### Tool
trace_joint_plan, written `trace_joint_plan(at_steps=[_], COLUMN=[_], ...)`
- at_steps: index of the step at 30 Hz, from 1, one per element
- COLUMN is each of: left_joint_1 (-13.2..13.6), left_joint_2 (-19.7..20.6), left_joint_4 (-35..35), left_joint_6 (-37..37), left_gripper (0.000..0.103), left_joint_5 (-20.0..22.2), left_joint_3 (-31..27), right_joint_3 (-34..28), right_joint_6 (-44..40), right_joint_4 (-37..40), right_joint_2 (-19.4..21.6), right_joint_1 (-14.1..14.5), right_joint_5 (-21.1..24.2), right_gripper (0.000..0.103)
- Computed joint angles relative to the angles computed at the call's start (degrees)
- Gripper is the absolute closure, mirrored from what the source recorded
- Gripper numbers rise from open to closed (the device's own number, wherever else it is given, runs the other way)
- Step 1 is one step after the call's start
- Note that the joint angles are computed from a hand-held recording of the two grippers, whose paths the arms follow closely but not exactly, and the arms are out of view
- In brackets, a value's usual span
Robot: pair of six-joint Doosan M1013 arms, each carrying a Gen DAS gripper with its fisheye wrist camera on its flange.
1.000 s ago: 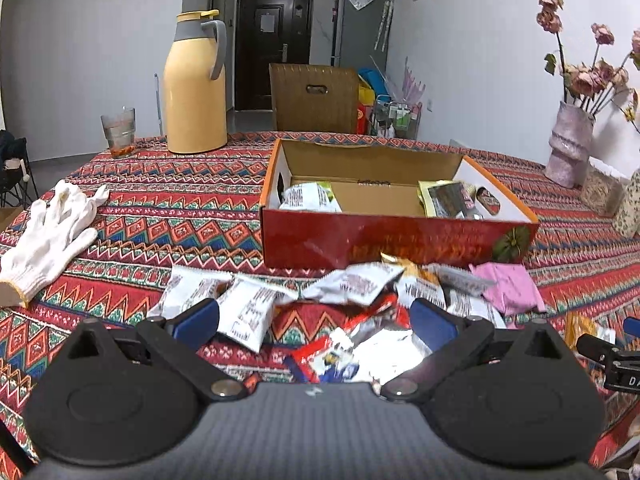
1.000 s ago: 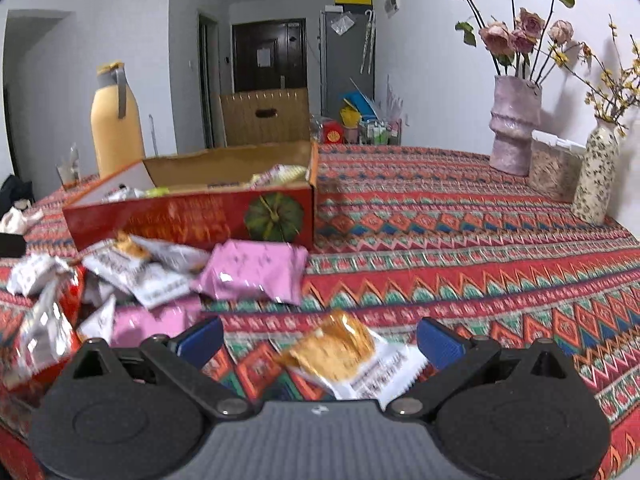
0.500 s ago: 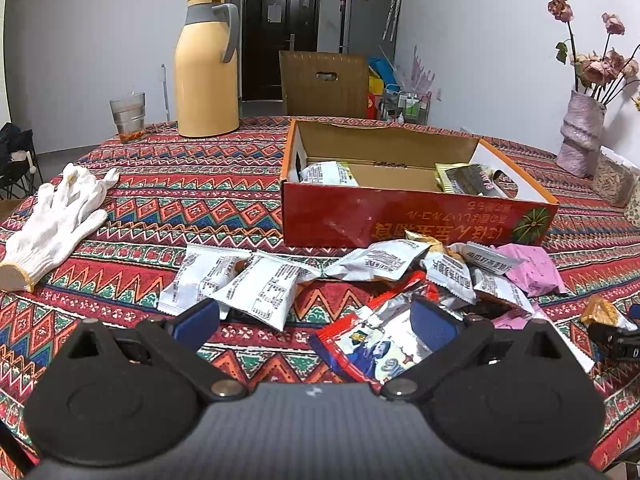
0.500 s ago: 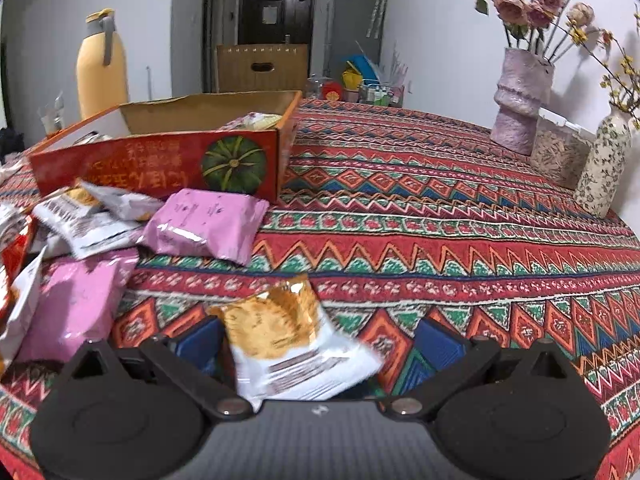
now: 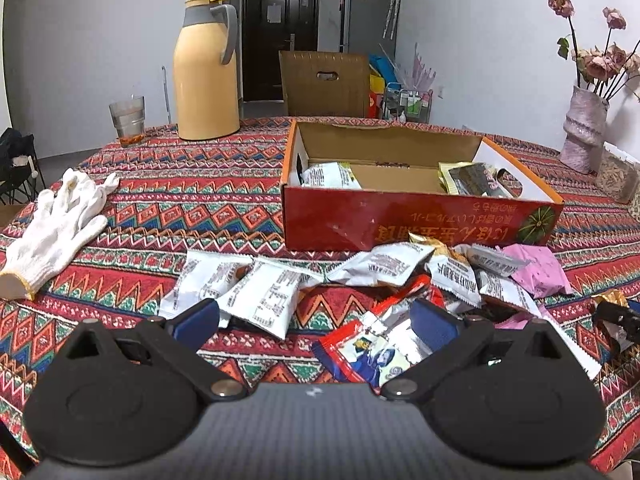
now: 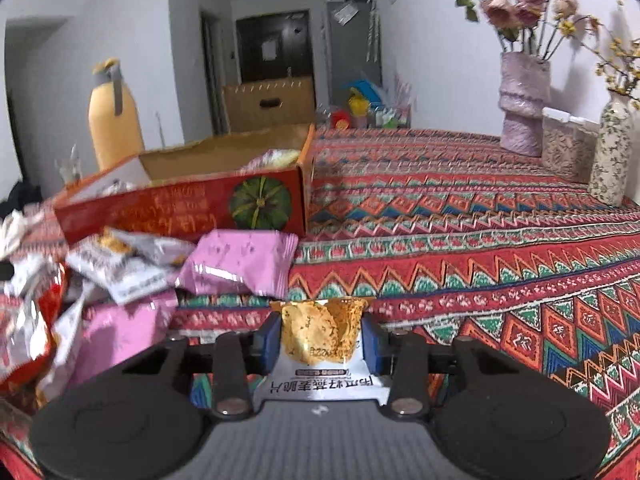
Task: Organize snacks
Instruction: 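Grasp a white snack packet with the left gripper while the right holds the yellow packet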
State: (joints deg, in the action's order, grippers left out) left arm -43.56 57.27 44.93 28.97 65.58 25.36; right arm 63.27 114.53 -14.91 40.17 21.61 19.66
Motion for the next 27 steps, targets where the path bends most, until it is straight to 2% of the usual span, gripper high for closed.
trace_joint_plan(at_steps=[6, 11, 16, 20, 25, 27], left_joint_1=[0.3, 1.2, 2.5, 3.7, 4.7, 4.9], left_joint_2=[-1.3, -2.5, -3.1, -1.8, 1.5, 2.8], left_joint_4=[2.6, 3.7, 4.0, 2.5, 0.2, -0.8], left_joint_6=[-1.2, -2.0, -2.7, -2.0, 2.8, 4.5], left_gripper=[0.000, 0.000, 0.000, 0.000, 0.000, 0.003], left_joint_5=[0.8, 3.0, 4.9, 6.4, 8.4, 9.0], left_joint_3=[2.4, 4.7, 5.8, 3.5, -2.6, -5.0], right_joint_3=[0.5, 0.5, 0.3, 0.3, 0.4, 0.3], right_joint_6=[6.7, 8.6, 14.3, 19.8, 25.3, 26.3], right_joint_4=[-4.1, -5.6, -10.7, -15.7, -20.7, -21.7], right_joint_2=[-0.2, -0.2, -0.1, -0.2, -0.3, -0.3], right_joint_1=[0.5, 0.8, 1.2, 1.6, 2.0, 2.1], right_joint_5=[-2.8, -2.9, -2.2, -1.3, -0.2, 0.3], right_gripper=[0.063, 0.063, 0.063, 0.063, 0.063, 0.063])
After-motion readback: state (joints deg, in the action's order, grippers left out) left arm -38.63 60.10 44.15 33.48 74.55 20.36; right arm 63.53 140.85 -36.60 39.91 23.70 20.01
